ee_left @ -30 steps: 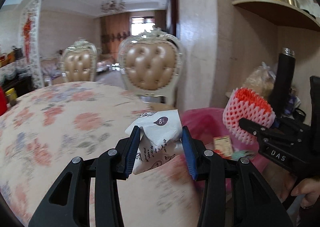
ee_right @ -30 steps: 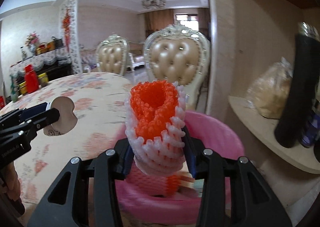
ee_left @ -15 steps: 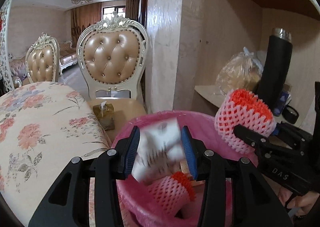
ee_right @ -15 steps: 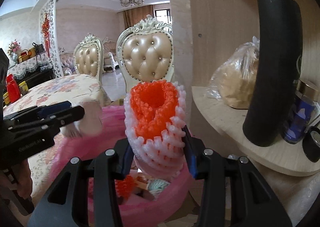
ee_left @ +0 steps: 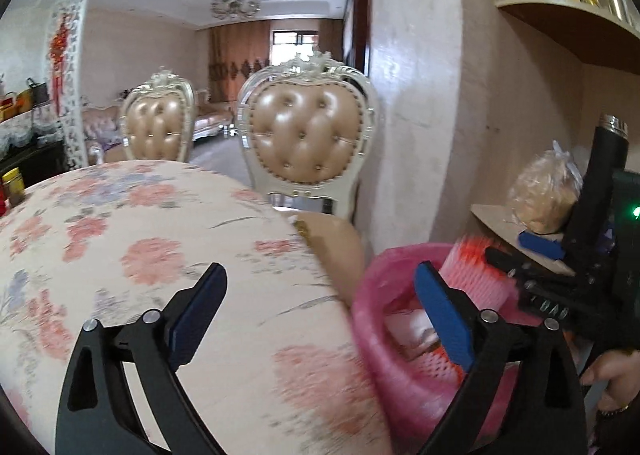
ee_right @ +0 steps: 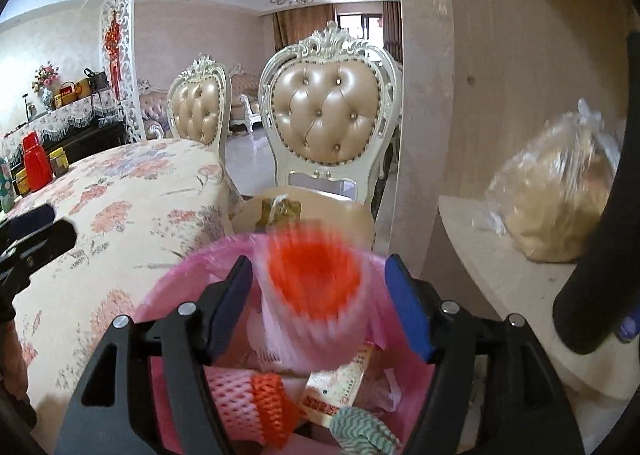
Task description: Collect trash
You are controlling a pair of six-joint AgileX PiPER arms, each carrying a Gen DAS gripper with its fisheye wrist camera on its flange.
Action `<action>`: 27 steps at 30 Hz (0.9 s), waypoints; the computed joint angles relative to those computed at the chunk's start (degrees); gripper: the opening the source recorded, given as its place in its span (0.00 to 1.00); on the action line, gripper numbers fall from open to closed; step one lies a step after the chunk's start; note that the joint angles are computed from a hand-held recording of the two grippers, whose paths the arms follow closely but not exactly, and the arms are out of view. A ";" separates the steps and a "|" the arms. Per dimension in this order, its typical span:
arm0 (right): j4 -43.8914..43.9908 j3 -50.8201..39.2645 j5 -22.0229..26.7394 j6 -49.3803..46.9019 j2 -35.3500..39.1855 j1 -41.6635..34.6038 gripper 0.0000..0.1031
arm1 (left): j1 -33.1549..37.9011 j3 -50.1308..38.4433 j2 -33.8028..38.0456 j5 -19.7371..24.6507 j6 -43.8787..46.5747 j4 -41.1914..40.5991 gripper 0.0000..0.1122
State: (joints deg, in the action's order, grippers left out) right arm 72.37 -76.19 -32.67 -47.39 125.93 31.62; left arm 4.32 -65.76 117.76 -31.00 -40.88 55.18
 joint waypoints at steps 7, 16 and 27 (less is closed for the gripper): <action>1.01 8.42 -8.13 1.81 -7.68 5.01 0.73 | 3.57 8.68 -5.20 -3.91 7.31 -5.05 0.83; 13.56 18.57 -24.29 -5.00 -19.20 18.20 0.85 | 10.36 20.42 -15.47 -10.33 7.33 0.07 0.84; 27.51 17.68 -32.86 -5.05 -20.28 31.02 0.89 | 20.05 27.47 -21.95 -18.18 4.70 13.36 0.85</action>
State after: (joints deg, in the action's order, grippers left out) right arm 99.89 -58.51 -65.53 -52.44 105.65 62.64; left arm 24.37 -38.29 95.82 -49.17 -36.18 68.55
